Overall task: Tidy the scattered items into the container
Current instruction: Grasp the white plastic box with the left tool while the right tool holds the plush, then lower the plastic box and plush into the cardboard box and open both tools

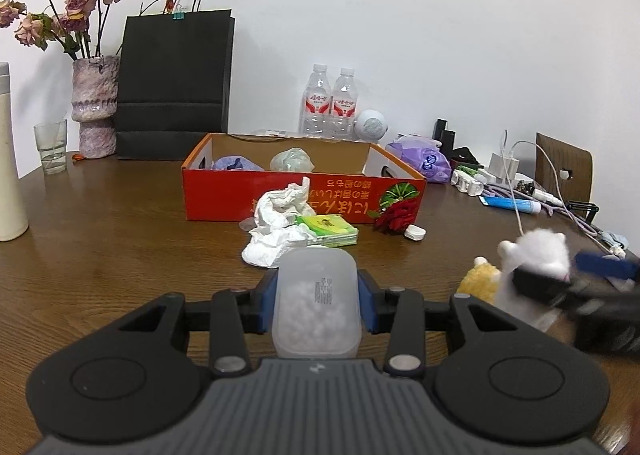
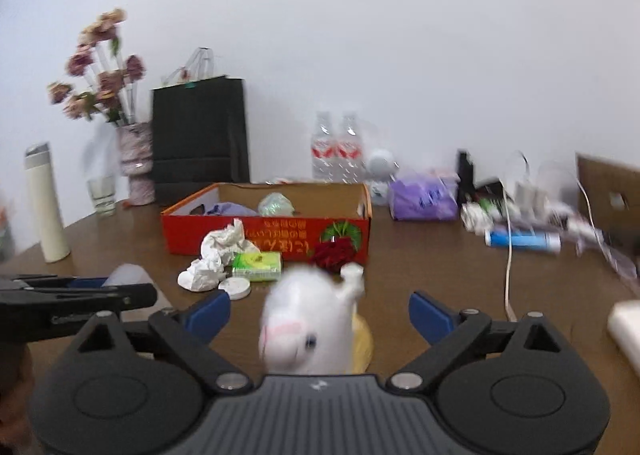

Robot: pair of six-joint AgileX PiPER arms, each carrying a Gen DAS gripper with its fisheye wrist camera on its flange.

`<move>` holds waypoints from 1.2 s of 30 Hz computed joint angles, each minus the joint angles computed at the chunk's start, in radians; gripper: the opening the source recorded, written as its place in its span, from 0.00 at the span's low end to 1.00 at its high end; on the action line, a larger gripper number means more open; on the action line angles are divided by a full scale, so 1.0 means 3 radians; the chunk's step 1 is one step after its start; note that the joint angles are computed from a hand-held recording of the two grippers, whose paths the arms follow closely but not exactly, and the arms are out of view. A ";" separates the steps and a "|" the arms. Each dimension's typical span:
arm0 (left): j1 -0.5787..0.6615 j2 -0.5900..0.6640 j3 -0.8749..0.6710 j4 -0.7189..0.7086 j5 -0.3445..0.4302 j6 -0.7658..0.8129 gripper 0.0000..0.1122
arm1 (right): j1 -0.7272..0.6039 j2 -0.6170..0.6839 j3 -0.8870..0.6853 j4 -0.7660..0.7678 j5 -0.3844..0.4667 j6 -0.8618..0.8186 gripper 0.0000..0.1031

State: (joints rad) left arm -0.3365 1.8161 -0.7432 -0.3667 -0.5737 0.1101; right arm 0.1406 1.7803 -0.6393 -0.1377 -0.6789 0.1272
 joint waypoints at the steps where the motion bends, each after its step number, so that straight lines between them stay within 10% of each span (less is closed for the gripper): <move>1: -0.0011 -0.0007 0.0015 0.0003 -0.0010 0.0004 0.37 | 0.0114 0.0074 -0.0034 0.0283 0.0024 -0.0126 0.92; 2: -0.0030 -0.0013 0.0037 -0.0034 -0.0034 0.0040 0.37 | 0.0178 0.0155 -0.0100 0.0452 0.0080 -0.0180 0.88; 4: -0.0102 -0.0008 0.0078 -0.0241 -0.0128 0.0207 0.37 | 0.0172 0.0313 -0.0260 0.0391 0.0195 -0.0068 0.39; 13: -0.0340 0.0116 0.0252 -0.0891 -0.0564 0.0767 0.37 | -0.0212 0.0403 -0.0313 -0.0947 0.0025 0.0646 0.38; 22: -0.0359 0.0112 0.0454 -0.0868 -0.0636 0.0668 0.47 | -0.0204 0.0298 -0.0232 -0.1061 0.0052 0.0756 0.40; 31: -0.0324 0.0025 0.0486 -0.0827 -0.0706 0.0401 0.36 | -0.0202 0.0270 -0.0153 -0.1125 -0.0111 0.0705 0.36; 36: -0.0072 -0.0221 0.0074 -0.0601 -0.0343 0.0516 0.36 | -0.0303 0.0183 -0.0412 -0.1561 -0.0124 0.1061 0.36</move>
State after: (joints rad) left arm -0.3581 1.7497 -0.7211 -0.5470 -0.6764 0.2648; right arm 0.0496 1.8353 -0.7630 -0.6059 -0.7162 0.4453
